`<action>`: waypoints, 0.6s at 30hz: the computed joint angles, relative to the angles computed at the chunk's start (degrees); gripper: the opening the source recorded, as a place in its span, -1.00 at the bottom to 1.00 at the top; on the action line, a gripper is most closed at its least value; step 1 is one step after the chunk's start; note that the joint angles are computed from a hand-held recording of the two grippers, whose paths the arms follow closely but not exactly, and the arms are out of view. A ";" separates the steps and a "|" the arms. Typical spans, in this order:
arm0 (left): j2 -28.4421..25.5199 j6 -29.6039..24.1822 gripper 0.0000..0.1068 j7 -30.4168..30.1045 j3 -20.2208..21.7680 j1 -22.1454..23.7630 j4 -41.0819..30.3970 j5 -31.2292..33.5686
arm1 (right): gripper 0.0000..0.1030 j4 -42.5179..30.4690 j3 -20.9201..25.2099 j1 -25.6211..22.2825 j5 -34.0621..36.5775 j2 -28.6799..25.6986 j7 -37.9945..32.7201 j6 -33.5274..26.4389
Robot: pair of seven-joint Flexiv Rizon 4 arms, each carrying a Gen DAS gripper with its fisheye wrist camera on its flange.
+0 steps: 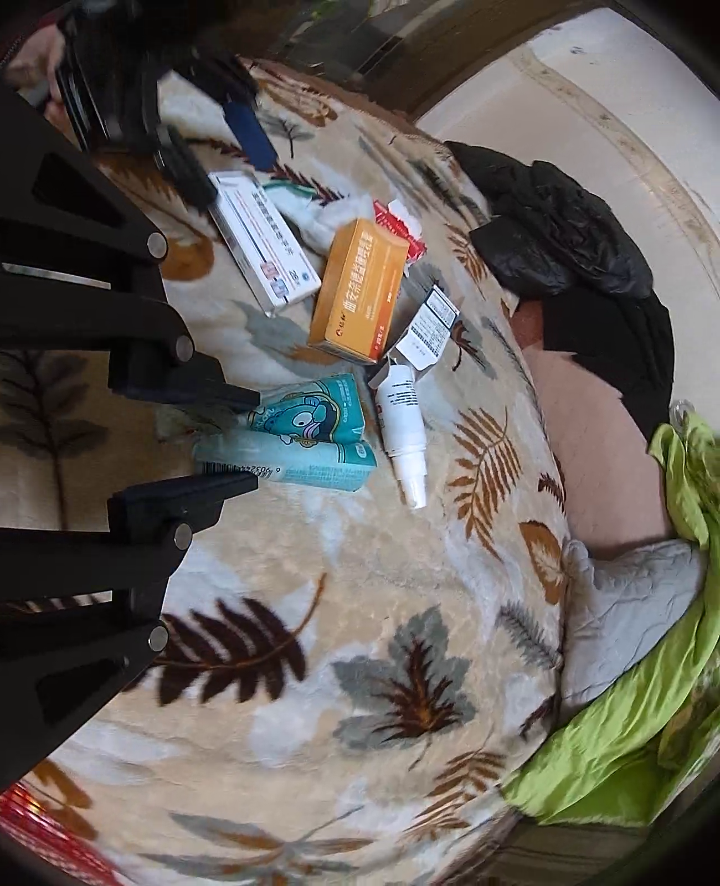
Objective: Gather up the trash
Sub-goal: 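Grasp the teal wipe pack with the right gripper while the left gripper lifts the white box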
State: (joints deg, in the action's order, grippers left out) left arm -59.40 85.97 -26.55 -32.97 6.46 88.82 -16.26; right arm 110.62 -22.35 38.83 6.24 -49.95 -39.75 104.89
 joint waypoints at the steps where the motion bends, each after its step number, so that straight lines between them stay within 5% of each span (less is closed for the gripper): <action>1: -0.16 -0.11 0.31 -0.64 2.06 -1.87 -1.27 0.09 | -0.54 0.34 0.93 -0.57 0.24 0.32 0.14 0.71; 9: -3.05 -2.91 0.28 -10.52 16.21 -12.58 -10.72 -1.32 | -0.54 1.76 2.93 0.12 2.08 1.40 -1.56 3.40; 18: -1.77 -0.79 0.00 -8.94 9.90 -7.95 -5.62 0.60 | -0.54 4.40 0.34 4.75 7.15 1.75 -3.56 6.81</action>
